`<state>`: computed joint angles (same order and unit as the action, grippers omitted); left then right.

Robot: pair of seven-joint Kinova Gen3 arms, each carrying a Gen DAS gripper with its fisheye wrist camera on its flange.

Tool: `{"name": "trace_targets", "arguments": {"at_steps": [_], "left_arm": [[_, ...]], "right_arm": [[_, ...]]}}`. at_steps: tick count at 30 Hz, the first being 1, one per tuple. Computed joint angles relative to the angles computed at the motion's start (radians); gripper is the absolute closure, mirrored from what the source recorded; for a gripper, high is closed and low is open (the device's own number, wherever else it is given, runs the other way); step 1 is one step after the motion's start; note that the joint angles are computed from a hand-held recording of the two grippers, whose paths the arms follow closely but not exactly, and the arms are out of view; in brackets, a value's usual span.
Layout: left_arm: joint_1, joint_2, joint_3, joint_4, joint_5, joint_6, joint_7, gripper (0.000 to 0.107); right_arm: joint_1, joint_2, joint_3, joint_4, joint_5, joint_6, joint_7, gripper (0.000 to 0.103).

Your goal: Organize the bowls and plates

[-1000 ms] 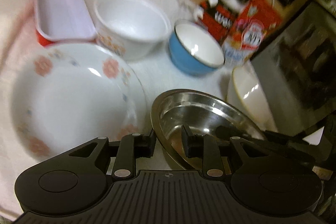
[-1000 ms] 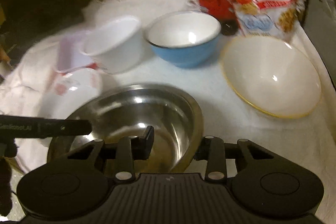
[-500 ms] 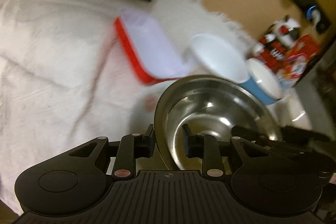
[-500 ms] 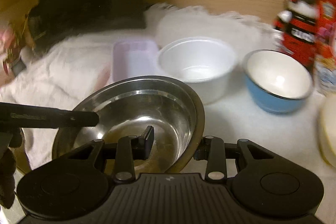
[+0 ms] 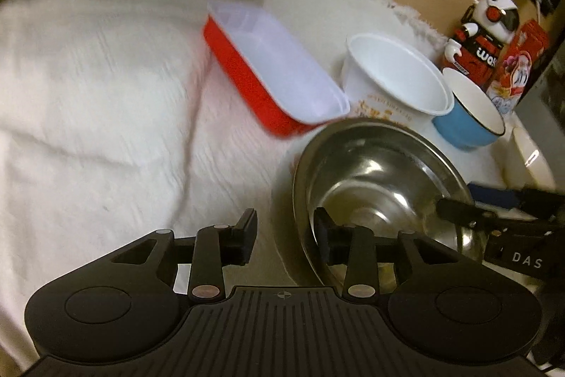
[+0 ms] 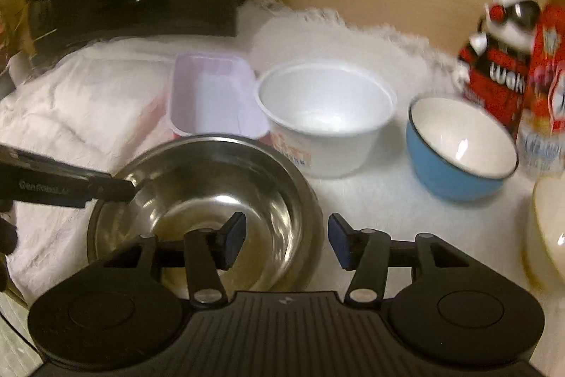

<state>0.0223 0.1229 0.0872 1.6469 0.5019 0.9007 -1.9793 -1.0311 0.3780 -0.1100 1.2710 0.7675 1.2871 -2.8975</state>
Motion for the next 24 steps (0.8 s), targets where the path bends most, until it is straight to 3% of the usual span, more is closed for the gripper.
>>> {"name": "trace_targets", "arguments": {"at_steps": [2,5,9,11,13,17,24], "left_arm": [[-0.026,0.037,-0.003,-0.032,0.06,0.066,0.002,0.071],[-0.027,0.069,0.006,-0.062,0.067,0.091,0.017,0.071],[-0.028,0.1,0.022,-0.108,0.076,0.135,0.024,0.068],[-0.028,0.106,0.023,-0.12,0.068,0.15,0.033,0.068],[-0.025,0.111,0.024,-0.132,0.061,0.163,0.049,0.065],[-0.001,0.142,0.038,-0.192,0.043,0.212,0.107,0.053],[0.03,0.178,0.072,-0.217,0.059,0.205,0.068,0.053]], "right_arm": [[0.032,-0.018,0.01,0.021,-0.064,-0.049,-0.028,0.051],[0.041,-0.05,0.079,0.077,-0.168,-0.143,-0.095,0.051],[0.207,-0.078,-0.01,0.153,-0.277,-0.305,-0.134,0.051],[0.287,-0.095,-0.073,0.192,-0.282,-0.386,-0.158,0.045],[0.311,-0.105,-0.073,0.213,-0.31,-0.436,-0.15,0.044],[0.323,-0.127,-0.073,0.233,-0.347,-0.457,-0.14,0.044],[0.293,-0.164,-0.083,0.236,-0.275,-0.308,-0.199,0.044]]}}
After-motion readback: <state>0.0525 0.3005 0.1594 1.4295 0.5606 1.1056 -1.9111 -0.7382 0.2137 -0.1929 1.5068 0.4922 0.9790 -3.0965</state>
